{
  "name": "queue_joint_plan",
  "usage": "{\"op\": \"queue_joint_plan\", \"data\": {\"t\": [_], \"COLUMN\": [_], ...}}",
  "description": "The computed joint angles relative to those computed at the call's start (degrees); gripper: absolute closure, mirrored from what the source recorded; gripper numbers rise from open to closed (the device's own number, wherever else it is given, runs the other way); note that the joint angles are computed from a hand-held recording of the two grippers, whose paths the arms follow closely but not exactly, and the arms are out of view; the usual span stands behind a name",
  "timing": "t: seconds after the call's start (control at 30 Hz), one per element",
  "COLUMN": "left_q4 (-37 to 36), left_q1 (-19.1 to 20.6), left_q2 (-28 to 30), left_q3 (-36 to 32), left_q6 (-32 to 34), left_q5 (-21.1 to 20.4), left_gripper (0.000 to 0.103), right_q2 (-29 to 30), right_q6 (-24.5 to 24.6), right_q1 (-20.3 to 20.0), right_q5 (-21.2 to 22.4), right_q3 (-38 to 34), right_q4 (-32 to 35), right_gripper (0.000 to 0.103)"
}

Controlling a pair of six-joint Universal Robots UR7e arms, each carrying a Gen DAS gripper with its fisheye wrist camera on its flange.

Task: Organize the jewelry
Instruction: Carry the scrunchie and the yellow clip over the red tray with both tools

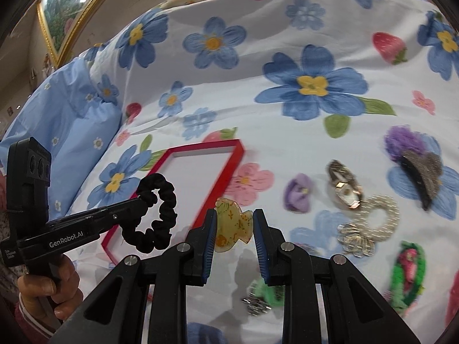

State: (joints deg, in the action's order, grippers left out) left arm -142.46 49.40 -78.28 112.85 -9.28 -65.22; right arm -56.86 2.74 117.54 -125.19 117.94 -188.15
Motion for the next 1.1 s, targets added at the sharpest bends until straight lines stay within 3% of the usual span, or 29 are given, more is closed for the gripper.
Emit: {"op": "queue_joint_plan", "data": {"t": [0.4,0.8,1.1], "left_q4": [1.19,3.49,5.89], "left_q1": [5.04,10.94,12.47], "left_q2": [1.14,8.15,10.63], "left_q3": [-3.53,-10.99,-13.13], "left_q6": [1.43,3.1,2.7], "left_q5": [1.38,0.9,2.63], "left_gripper": [0.095,0.095,0.095], "right_q2": [7.68,14.81,16.92], "right_q6": [-2.01,-3.45,-3.73], "right_q1": [-0.3,-3.14,-4.21], "right_q5": [4.47,4.54,3.71], "right_q3": [-10.08,-20.51,-23.99], "right_q4": [5.33,15.49,20.35], "right_gripper": [0.077,0.077,0.077]}}
